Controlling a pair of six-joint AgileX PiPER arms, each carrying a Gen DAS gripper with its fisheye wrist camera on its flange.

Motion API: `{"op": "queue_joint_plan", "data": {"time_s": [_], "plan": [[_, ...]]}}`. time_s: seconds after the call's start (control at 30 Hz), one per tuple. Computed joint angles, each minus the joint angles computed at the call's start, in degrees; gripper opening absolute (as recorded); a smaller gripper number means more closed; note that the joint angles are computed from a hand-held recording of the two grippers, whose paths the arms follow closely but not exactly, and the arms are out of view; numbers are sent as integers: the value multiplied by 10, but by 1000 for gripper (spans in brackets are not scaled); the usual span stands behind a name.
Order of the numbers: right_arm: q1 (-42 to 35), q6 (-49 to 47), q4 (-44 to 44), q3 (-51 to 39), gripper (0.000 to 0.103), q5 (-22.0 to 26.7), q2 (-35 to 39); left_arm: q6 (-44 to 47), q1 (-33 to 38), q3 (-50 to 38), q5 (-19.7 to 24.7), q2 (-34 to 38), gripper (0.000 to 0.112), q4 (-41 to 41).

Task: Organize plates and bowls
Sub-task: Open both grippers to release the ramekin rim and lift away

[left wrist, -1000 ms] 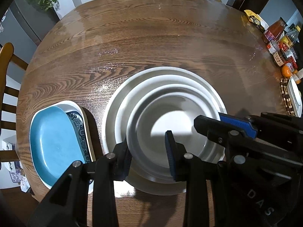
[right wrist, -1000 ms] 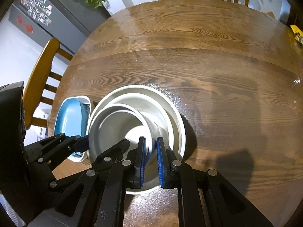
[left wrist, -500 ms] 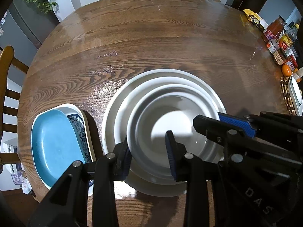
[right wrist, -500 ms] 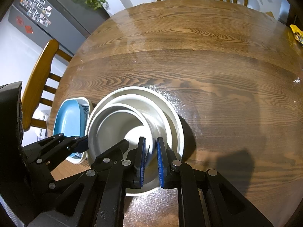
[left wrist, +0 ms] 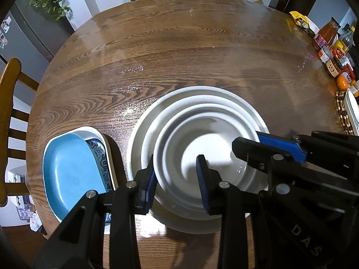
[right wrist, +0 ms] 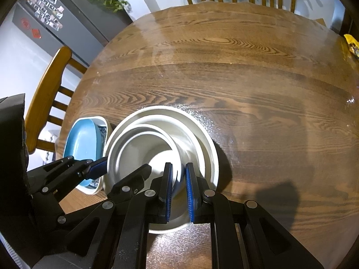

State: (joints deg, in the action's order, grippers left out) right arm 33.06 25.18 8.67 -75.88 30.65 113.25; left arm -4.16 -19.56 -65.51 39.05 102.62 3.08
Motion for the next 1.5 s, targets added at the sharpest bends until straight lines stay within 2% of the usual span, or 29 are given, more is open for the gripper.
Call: {"op": "queue_joint_plan", "data": {"time_s": [0.93,1.5], "plan": [[5,12,-8,9,13,-6,-12,-10,-1,9,-3,-17,32,13],[15,53,-53,15,13,-11,-26,1,7,17,-9,-35,33,4]]}}
